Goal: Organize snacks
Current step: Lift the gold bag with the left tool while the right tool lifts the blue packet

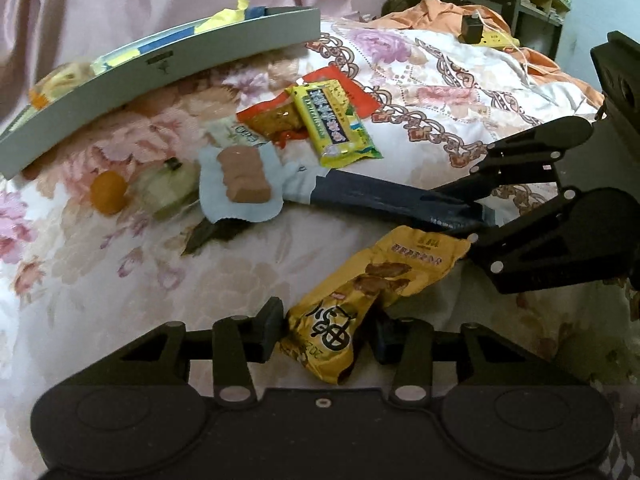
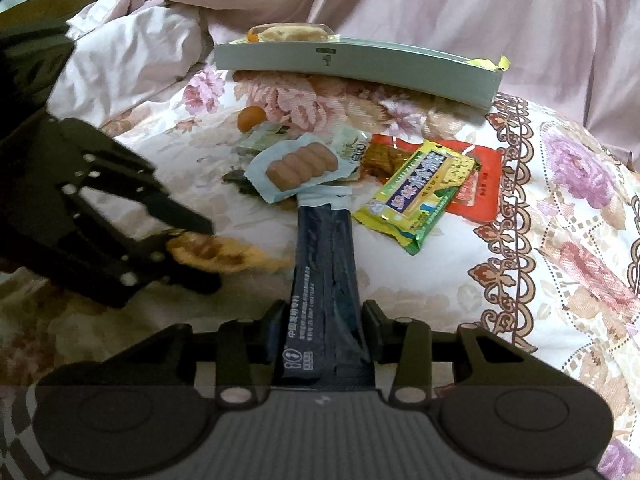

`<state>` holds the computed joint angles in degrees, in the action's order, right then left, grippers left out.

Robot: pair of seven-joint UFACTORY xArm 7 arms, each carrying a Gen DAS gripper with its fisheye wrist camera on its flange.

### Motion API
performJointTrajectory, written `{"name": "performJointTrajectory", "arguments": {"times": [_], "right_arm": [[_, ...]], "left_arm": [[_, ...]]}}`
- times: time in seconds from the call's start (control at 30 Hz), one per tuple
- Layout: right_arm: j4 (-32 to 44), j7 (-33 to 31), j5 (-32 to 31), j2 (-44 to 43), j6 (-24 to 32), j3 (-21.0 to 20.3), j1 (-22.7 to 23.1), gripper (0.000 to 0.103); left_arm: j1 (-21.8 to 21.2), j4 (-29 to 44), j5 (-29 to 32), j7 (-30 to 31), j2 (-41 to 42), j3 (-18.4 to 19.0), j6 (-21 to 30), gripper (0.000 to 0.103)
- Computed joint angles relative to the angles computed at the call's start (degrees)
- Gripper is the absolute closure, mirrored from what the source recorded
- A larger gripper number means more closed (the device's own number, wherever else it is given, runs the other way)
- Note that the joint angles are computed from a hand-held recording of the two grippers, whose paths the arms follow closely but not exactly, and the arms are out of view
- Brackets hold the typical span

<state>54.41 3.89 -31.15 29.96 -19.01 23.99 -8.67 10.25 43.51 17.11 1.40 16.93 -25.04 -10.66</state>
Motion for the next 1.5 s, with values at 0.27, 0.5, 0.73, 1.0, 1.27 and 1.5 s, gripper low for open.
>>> {"name": "performJointTrajectory", "arguments": {"times": [0.27, 0.5, 0.73, 1.0, 1.27, 1.5], "right_arm": [[0.7, 0.6, -2.3, 0.7, 1.6, 3.3, -3.5, 0.053], [0.0, 0.0, -1.6, 0.3, 1.5, 3.2, -3.8, 0.047], [0.5, -1.0, 0.3, 0.0, 2.3, 2.2, -2.1, 0.041], [3.9, -3.8, 6.5, 1.1, 5.2, 0.4, 2.2, 0.032], [2.4, -8.5, 9.8, 0.4, 2.8, -1.8, 5.3, 0.059], [0.0, -7.6, 7.9, -0.9, 0.0, -3.4, 6.1, 0.065]], "left_arm": [[9.5, 1.3, 13.2, 1.0, 4.7, -6.1, -5.6, 0.018], [34.5, 7.9, 22.0, 1.7, 20.9, -30.5, 7.3, 0.018], [38.6, 6.8, 15.9, 5.2, 22.3, -35.4, 10.8, 0.031], [30.0, 1.8, 4.9, 0.0, 9.3, -27.3, 5.7, 0.052], [26.0, 0.1, -3.6, 0.0, 5.5, -24.3, 4.4, 0.052], [20.7, 0.1, -3.3, -2.1, 5.6, -18.4, -0.9, 0.062]]}}
